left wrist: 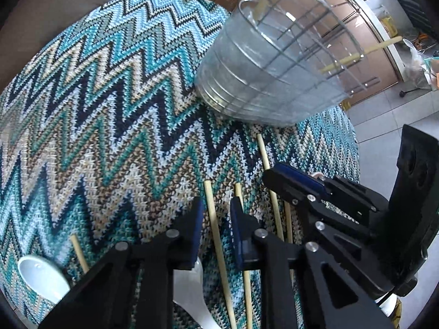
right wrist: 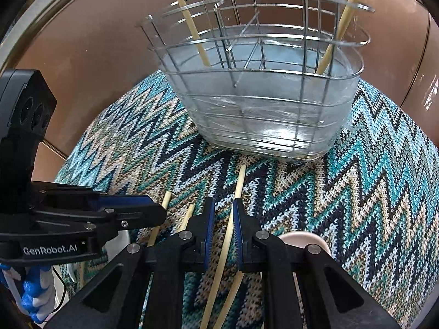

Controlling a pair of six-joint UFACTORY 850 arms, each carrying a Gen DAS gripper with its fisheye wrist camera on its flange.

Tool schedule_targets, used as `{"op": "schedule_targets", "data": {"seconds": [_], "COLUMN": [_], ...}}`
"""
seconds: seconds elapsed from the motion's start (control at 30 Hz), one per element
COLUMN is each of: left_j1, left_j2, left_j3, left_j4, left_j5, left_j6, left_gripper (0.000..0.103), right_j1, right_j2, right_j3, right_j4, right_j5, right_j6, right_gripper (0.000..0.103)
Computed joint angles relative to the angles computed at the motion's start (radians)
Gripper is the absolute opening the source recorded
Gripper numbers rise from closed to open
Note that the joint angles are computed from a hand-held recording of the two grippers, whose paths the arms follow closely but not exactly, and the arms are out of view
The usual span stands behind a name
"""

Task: Organize utensils
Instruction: 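Lower the right gripper onto another chopstick and close it while the left gripper grasps one too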

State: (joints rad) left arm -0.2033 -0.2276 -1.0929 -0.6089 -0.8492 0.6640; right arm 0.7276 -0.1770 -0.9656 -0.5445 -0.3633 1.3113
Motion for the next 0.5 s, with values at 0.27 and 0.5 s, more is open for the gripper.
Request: {"op": "schedule_targets", "data": {"seconds": [0.27,0.5], "left_j1": [-0.030,-0.005], "left_j2": [-0.033,-0.054], "left_j3": [-0.003,-0.015], "left_j4": [-0.002,-0.013], "left_j5": [0.028,0.021], "left_j6": [-0.040,-0.026], "left_gripper": [0.010,0.006], "right_j1": [-0.011,-0.017], "right_j2": [-0.042,-0.077], "right_j3": [-0.026,-0.060], "right_j4": [0.032,0.058], "right_j5": [0.002,-0.012], "right_j6": [-0.036,-0.076], "right_gripper": [0.012,0.012]}}
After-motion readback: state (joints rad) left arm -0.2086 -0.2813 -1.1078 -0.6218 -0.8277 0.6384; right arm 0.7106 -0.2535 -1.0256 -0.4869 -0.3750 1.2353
